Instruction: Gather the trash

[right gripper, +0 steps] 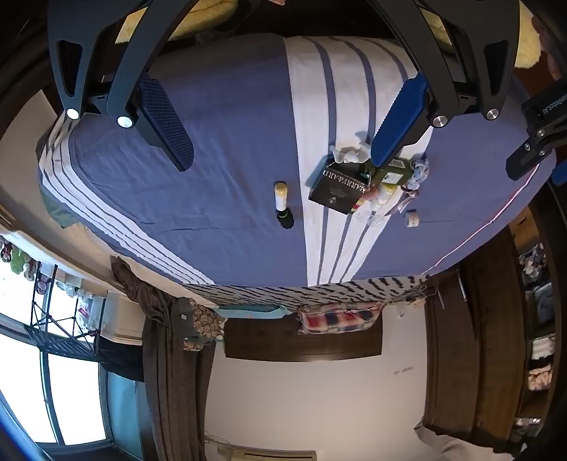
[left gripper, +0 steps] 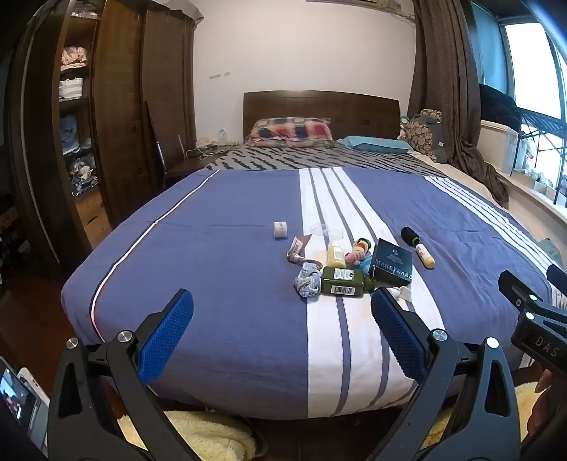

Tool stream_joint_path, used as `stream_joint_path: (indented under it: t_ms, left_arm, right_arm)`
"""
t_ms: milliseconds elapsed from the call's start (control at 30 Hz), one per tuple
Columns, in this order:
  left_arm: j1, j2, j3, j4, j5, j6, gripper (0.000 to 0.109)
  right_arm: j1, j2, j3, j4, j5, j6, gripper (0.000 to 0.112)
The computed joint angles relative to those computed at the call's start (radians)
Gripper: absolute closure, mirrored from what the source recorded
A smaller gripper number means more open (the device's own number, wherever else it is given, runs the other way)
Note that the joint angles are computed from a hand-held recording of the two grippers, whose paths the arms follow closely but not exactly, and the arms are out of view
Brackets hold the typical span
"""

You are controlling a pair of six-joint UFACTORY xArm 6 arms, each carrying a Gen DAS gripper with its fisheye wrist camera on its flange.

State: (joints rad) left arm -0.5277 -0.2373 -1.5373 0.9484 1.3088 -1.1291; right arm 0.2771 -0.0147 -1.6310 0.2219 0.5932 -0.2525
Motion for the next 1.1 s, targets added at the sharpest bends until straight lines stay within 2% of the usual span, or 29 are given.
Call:
stream_joint_path:
  t_ms: [1100]
  left_arm:
    - [-0.022, -0.005, -0.002, 0.038, 0.023, -0.024, 0.013]
  right_arm:
    - [-0.001, -0.014, 0.01, 0.028, -0.009, -0.024, 0.012]
